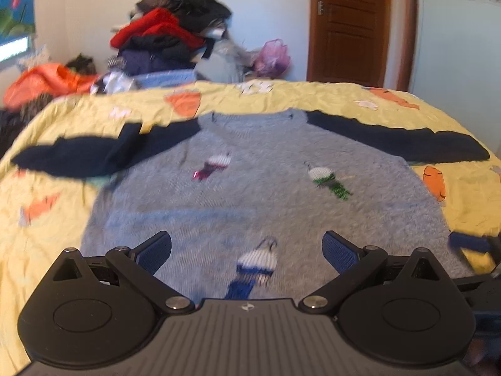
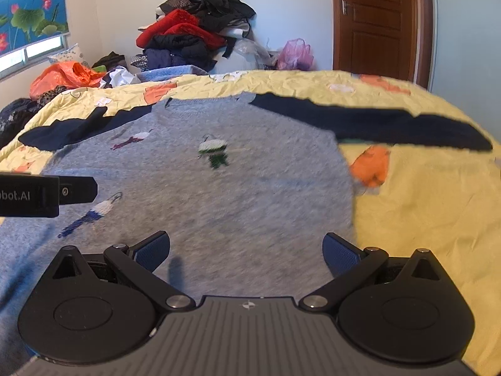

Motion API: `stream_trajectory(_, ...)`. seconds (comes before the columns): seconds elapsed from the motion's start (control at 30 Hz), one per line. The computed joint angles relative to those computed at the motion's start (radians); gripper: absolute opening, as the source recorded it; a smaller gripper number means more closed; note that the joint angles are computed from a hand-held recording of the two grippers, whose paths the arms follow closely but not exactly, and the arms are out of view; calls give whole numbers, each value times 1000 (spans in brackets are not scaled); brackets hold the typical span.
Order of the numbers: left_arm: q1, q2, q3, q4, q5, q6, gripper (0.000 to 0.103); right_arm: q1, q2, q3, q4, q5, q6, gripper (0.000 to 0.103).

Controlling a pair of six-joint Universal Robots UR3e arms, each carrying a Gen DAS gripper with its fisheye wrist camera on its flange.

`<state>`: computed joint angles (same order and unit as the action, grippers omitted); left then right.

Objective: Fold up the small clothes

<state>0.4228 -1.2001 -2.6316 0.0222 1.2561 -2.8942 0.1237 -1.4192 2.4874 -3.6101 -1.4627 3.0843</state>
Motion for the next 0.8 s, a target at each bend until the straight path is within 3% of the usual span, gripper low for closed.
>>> stream_trajectory(0.13,-137,-132,85,79,122,17,103,-224,-122,42,81,192,-154,103)
stream_trajectory(0.27,-210,-250,221,35,135,-29,103,-543,-241,-3,352,435,-348,103)
stream_trajectory(0.33,-266,-336,299,44,159,-59,103,-659,-221,-95,458,475,-379,103)
stream_trajectory(0.53,-394,-558,569,-81,149,-107,103,-924,83,-538,711,678,-319,103)
stream_trajectory(0.73,-442,-712,691,-64,132,-113,103,-984,472,-1080,1029,851,-148,102)
stream_trajectory(0.8,-446,-751,729,-71,133,-130,103,-968,556,-1198,1076,849,-101,103)
